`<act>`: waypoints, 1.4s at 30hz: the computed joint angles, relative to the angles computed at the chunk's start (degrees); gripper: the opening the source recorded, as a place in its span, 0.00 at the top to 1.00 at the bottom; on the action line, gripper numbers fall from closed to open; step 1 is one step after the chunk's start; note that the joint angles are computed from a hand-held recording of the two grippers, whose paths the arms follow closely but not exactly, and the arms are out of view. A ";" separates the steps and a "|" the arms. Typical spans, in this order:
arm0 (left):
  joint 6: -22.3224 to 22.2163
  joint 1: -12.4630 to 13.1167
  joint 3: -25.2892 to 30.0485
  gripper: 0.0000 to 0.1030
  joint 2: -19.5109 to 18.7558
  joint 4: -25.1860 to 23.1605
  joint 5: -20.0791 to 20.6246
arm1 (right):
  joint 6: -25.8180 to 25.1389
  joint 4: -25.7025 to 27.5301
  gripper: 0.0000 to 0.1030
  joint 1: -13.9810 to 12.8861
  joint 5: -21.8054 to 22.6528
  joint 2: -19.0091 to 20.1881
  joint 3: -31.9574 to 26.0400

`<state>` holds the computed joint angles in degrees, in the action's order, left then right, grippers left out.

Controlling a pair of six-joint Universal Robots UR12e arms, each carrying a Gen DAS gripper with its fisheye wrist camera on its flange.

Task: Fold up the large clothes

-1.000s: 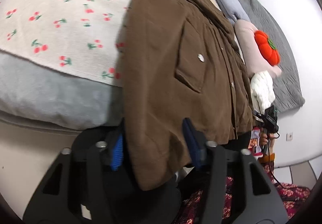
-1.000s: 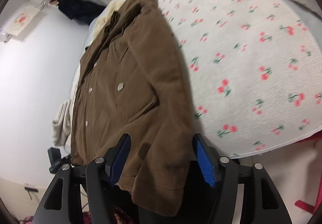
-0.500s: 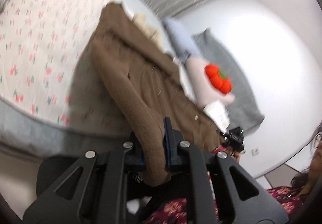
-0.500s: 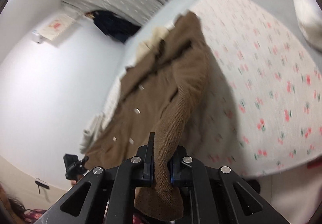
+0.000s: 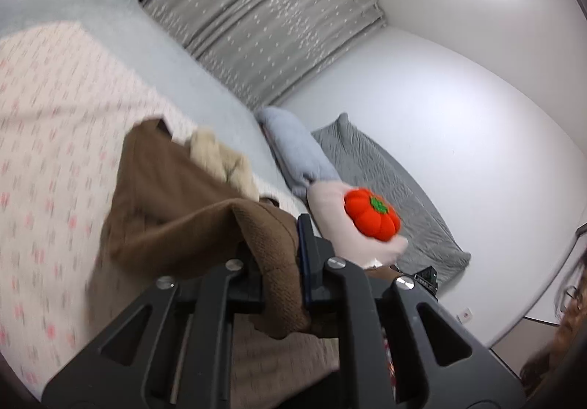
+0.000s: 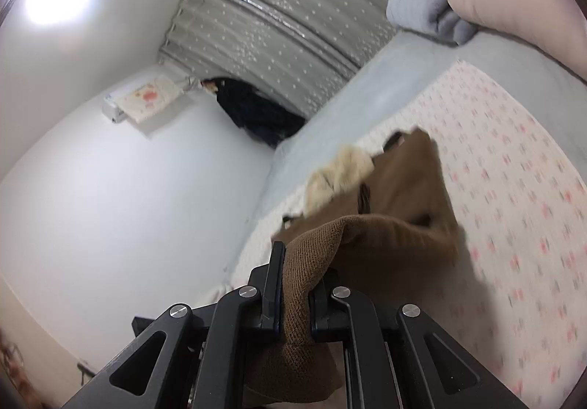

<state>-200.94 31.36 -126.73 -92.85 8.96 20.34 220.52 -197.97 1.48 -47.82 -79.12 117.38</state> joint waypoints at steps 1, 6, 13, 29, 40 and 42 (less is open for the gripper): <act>-2.36 -0.75 1.74 0.85 -1.50 2.46 1.07 | 1.10 -0.32 0.90 0.23 -0.74 1.34 -1.88; -6.59 -4.85 10.15 0.85 -7.80 4.93 8.25 | 2.78 1.61 0.90 0.97 -4.02 6.57 -9.63; -8.26 -10.18 21.80 0.85 -16.71 2.66 20.60 | 5.27 6.99 0.90 1.35 -7.83 14.83 -20.96; -8.25 -14.86 37.39 0.83 -34.18 -12.61 34.02 | 11.79 19.62 0.91 2.07 -13.17 32.55 -38.01; 5.37 -16.89 34.43 0.24 -26.38 -16.28 48.67 | -1.04 22.37 0.44 2.13 -21.13 25.09 -33.20; 9.64 -17.33 33.30 0.24 -25.09 -15.58 49.78 | -6.99 25.59 0.44 2.75 -22.38 23.51 -32.74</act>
<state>-191.30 14.02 -93.43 -117.94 -6.62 70.12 213.53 -172.38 4.22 -70.20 -55.61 84.65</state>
